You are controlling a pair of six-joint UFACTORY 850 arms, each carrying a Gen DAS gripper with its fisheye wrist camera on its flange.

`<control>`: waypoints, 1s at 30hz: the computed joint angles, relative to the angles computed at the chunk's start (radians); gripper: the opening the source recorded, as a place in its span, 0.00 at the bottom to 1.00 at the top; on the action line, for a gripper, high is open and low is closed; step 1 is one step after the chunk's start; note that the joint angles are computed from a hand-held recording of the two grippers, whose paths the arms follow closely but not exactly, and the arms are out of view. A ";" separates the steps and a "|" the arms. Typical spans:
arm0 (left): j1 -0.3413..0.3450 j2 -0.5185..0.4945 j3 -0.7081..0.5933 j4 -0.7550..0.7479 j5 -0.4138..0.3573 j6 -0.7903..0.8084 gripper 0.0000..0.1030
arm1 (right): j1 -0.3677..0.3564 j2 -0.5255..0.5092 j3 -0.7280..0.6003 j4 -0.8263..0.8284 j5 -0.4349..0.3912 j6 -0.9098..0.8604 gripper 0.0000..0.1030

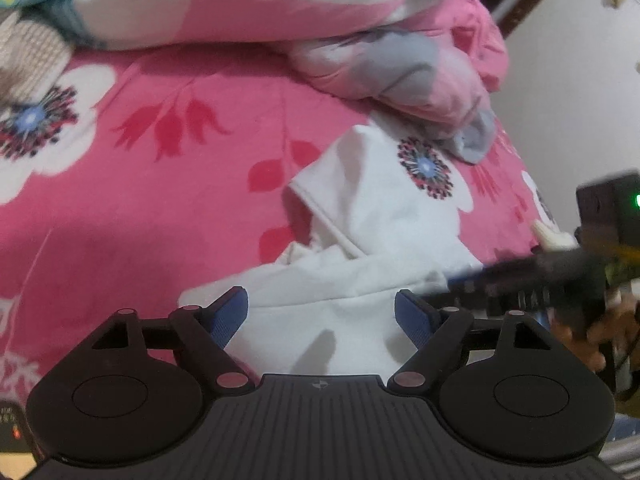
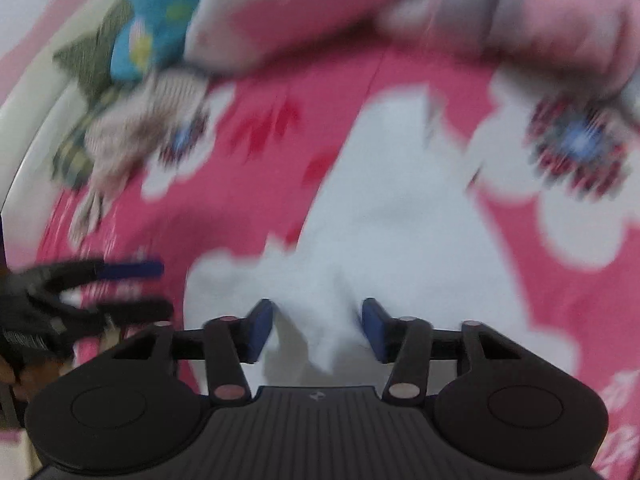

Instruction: Fold clothes

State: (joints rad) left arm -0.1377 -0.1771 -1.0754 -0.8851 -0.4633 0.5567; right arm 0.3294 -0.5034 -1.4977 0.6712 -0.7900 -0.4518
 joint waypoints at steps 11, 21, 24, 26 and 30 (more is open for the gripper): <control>0.012 -0.015 0.004 -0.020 -0.070 0.029 0.79 | -0.007 0.229 0.258 -0.100 -0.358 -0.081 0.10; -0.090 -0.056 -0.023 0.249 -0.047 -0.008 0.79 | -0.050 0.380 0.340 -0.374 -0.103 0.336 0.23; -0.102 -0.057 -0.026 0.331 -0.038 -0.072 0.79 | -0.013 0.345 0.305 -0.362 0.111 0.278 0.63; -0.112 -0.055 -0.026 0.392 -0.017 -0.138 0.79 | 0.024 0.295 0.274 -0.383 0.230 0.226 0.70; -0.124 -0.051 -0.034 0.486 0.010 -0.286 0.79 | 0.079 0.161 0.190 -0.499 0.290 0.201 0.80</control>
State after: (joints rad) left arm -0.2612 -0.2284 -1.1095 -0.3995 -0.4529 0.2706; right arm 0.4084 -0.3420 -1.3082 0.1724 -0.5003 -0.2506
